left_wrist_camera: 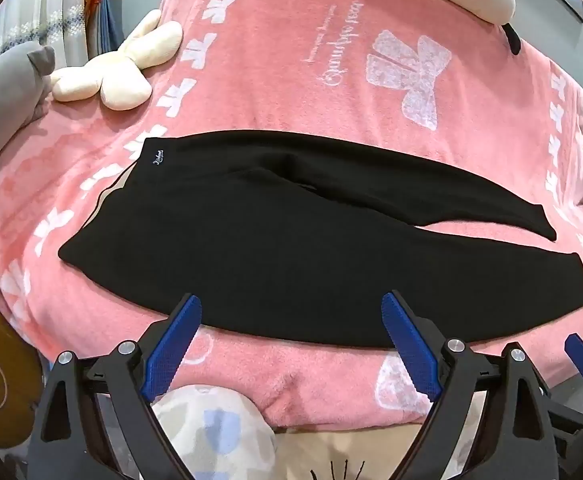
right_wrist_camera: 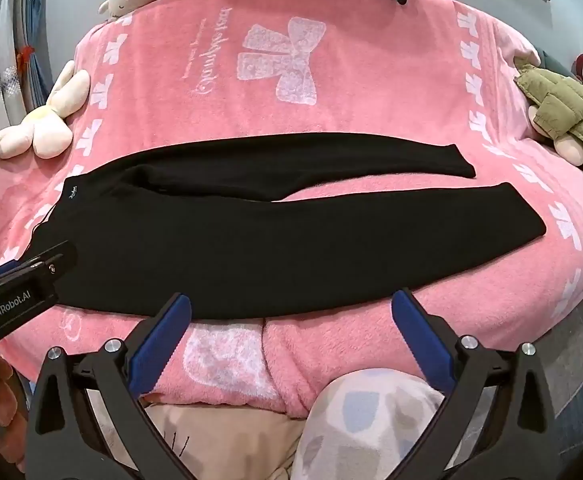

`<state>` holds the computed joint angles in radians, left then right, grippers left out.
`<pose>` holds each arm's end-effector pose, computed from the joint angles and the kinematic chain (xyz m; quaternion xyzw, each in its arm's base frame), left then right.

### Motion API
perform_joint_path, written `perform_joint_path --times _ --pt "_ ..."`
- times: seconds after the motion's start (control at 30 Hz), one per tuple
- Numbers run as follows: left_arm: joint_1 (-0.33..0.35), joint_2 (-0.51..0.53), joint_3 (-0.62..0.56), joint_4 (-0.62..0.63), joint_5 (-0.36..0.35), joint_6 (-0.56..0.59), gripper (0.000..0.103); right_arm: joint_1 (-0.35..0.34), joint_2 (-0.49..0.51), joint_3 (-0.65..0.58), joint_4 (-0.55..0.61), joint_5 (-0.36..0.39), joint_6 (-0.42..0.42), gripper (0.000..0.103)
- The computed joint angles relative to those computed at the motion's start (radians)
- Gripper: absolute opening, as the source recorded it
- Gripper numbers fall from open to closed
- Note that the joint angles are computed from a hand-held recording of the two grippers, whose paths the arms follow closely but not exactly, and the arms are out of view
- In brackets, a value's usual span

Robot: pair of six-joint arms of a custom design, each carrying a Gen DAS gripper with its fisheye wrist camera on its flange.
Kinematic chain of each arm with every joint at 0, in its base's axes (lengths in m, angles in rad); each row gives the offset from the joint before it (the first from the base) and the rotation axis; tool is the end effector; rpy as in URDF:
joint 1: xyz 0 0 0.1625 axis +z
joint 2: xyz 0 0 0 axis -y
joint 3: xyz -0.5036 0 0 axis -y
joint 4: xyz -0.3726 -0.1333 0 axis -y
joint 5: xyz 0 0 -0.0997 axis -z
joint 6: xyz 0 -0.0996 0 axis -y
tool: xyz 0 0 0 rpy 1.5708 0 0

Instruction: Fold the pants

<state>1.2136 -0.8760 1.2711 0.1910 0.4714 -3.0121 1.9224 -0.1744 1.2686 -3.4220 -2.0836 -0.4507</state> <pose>-0.0188 -0.6855 0.2979 -0.0586 0.7888 -0.4528 0.4116 0.3544 -0.7210 -0.0758 0.2647 -0.8641 0.3453 0.2531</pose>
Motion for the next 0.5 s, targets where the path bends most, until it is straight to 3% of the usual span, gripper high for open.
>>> perform_joint_path --times 0.17,0.23,0.5 --pt "0.007 -0.013 0.012 -0.007 0.012 0.021 0.089 0.000 0.002 0.001 -0.009 0.003 -0.004 0.098" --pt "-0.003 0.020 -0.019 0.016 -0.018 0.027 0.089 -0.001 -0.004 0.007 -0.010 0.007 -0.004 0.098" --pt "-0.004 0.042 -0.045 0.049 -0.030 0.006 0.089 0.003 0.008 -0.009 0.005 -0.005 0.004 0.098"
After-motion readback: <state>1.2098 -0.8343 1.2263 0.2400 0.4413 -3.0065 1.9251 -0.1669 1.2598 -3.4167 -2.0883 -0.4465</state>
